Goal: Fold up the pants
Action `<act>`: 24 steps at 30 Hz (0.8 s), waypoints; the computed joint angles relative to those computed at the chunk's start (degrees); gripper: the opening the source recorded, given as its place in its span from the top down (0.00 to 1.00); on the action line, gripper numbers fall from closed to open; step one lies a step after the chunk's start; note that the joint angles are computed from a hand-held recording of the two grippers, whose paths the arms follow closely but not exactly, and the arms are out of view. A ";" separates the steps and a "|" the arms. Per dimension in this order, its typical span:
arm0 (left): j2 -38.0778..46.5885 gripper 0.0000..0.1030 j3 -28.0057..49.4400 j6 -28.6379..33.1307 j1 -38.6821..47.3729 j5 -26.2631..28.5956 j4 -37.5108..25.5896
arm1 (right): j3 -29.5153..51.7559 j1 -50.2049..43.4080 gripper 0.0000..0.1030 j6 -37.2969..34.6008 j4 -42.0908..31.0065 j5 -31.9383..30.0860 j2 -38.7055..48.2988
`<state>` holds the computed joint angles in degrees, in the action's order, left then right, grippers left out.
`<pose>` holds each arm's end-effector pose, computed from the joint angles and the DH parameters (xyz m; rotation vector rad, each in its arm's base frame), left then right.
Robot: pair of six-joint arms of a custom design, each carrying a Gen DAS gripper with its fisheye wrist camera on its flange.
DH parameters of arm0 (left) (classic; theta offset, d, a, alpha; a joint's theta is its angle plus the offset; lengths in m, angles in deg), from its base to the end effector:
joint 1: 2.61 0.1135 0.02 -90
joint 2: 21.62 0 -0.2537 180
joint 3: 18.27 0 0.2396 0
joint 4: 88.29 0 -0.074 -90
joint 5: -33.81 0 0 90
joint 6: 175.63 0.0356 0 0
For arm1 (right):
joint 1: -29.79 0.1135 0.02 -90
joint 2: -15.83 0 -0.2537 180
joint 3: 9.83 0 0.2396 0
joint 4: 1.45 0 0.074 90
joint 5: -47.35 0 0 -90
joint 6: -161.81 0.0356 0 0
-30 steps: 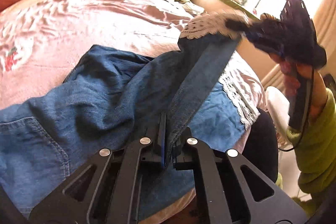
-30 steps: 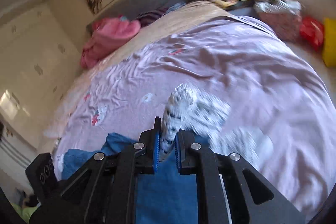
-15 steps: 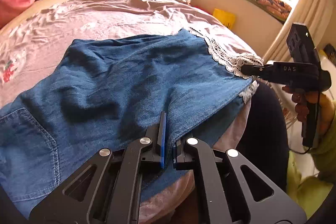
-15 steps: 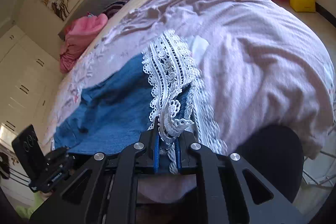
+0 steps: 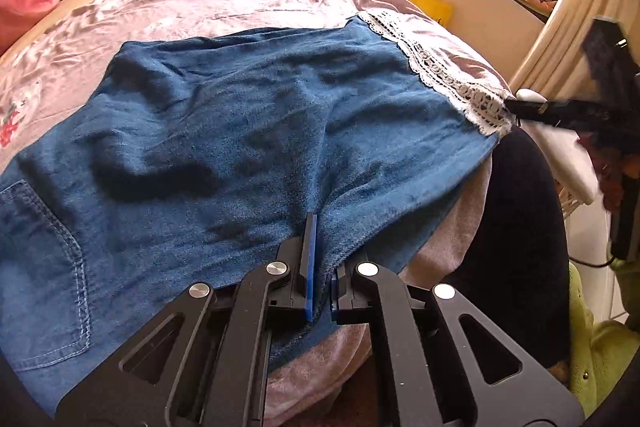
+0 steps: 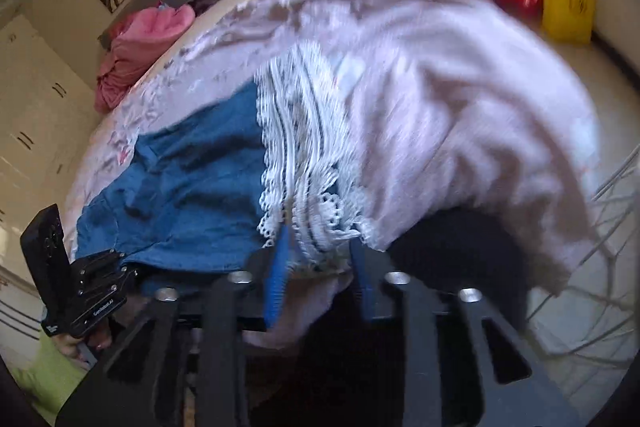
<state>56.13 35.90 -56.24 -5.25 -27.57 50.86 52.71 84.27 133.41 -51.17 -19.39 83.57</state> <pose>0.2302 -0.0277 0.1706 0.8467 2.4140 -0.4997 0.1415 0.1740 0.2393 0.3119 2.4408 0.3909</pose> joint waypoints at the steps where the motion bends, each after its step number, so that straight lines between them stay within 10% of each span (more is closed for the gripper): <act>1: 0.00 0.99 -0.06 0.08 0.12 0.14 0.00 | 1.57 0.72 0.63 -1.34 -1.12 1.74 0.44; 13: -1.85 0.94 -1.31 1.13 0.91 0.21 -1.97 | 6.03 -5.48 0.60 -14.01 7.76 -11.21 18.44; 17: -3.78 0.61 1.52 3.98 3.82 3.01 -9.72 | 3.93 -6.87 0.51 -16.31 8.89 -14.41 12.46; 24: -0.03 0.53 15.86 1.27 9.18 5.35 -11.26 | 7.92 -20.97 0.44 -28.67 12.94 -19.03 9.83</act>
<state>56.11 51.76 -54.97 3.92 -22.22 39.61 60.63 63.30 104.74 -38.24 -38.42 93.41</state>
